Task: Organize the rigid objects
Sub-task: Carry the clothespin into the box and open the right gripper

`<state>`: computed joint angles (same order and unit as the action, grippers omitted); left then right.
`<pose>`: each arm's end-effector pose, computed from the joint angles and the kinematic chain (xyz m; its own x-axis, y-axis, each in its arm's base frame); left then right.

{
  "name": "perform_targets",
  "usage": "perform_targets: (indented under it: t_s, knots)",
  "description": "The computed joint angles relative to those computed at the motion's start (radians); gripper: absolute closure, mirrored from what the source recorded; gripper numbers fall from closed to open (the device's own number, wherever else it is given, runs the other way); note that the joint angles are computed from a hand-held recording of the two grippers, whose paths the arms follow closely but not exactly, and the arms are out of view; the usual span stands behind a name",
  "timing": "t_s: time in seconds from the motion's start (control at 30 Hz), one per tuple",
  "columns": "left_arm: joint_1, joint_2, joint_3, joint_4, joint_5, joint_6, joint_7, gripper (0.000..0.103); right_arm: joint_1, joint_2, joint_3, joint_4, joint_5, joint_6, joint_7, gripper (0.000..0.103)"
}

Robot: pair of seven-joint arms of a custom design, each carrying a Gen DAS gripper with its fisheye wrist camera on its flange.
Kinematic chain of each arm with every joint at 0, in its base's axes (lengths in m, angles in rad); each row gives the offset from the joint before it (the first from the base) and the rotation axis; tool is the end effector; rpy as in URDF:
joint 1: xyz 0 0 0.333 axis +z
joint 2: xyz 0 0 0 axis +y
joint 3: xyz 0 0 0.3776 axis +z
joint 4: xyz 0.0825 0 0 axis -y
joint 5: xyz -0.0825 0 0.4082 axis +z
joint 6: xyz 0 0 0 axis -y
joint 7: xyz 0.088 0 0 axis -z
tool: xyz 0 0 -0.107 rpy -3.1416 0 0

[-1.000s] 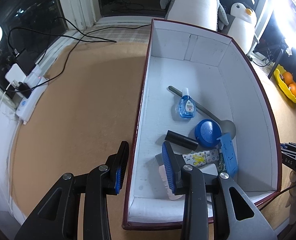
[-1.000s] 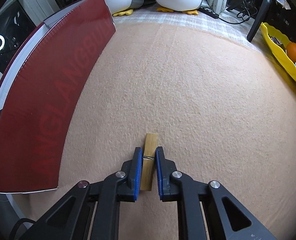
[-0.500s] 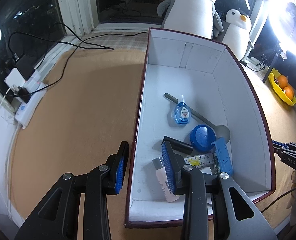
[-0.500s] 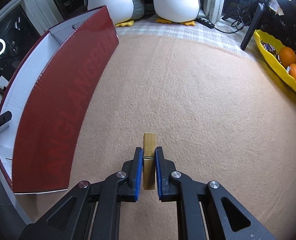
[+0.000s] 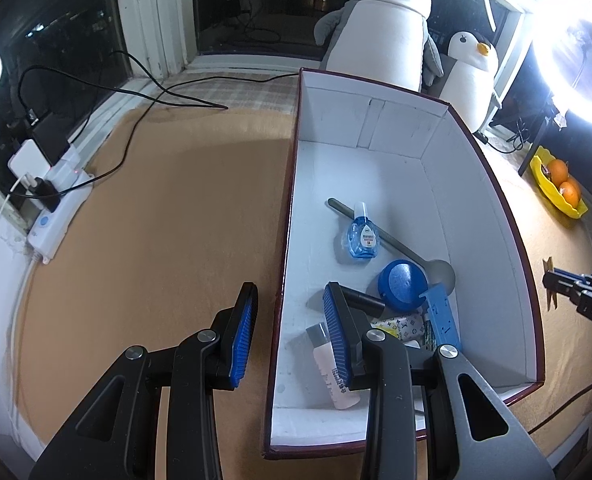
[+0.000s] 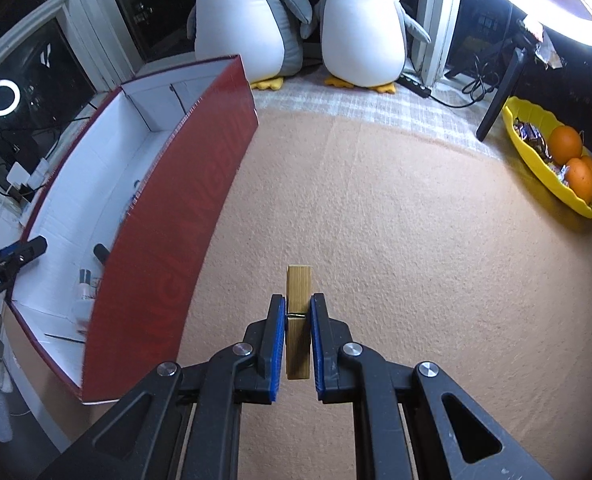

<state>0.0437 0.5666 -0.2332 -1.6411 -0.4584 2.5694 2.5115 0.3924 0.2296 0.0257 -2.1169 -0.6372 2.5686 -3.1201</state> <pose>0.7610 -0.1064 0.3689 -0.6788 -0.7304 0.0762 -0.6509 0.5503 -0.5230 0.5655 0.2609 0.3679 -0.5988 -0.7927 -0.1145 -0.6949 0.5853 -0.4177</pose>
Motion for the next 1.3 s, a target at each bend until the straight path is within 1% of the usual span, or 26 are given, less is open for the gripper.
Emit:
perform_targets:
  t_s: [0.17,0.3,0.37,0.53,0.7,1.0,1.3]
  knots:
    - [0.002,0.006,-0.004,0.007,-0.005,-0.002,0.002,0.071,0.005,-0.005,-0.004,0.028,-0.027,-0.019,0.001,0.092]
    - [0.001,0.01,-0.004,0.015,-0.003,-0.006,0.001,0.077,0.008,-0.003,-0.004,0.057,-0.051,-0.027,0.001,0.092]
    - [0.0,0.013,-0.004,0.017,-0.002,-0.009,0.001,0.083,0.01,-0.002,-0.004,0.071,-0.061,-0.031,0.0,0.092]
    - [-0.001,0.014,-0.002,0.017,-0.001,0.0,0.0,0.089,0.016,0.002,-0.006,0.111,-0.098,-0.03,-0.003,0.092]
    - [-0.001,0.015,-0.003,0.014,0.002,0.011,0.004,0.092,0.018,0.032,-0.007,0.183,-0.116,-0.023,-0.051,0.092]
    - [-0.004,0.014,-0.002,0.009,0.011,0.028,0.0,0.094,0.027,0.125,-0.015,0.307,-0.054,0.008,-0.197,0.092]
    - [-0.008,0.013,-0.001,0.005,0.021,0.04,-0.004,0.095,0.032,0.196,-0.027,0.379,0.04,0.021,-0.325,0.092]
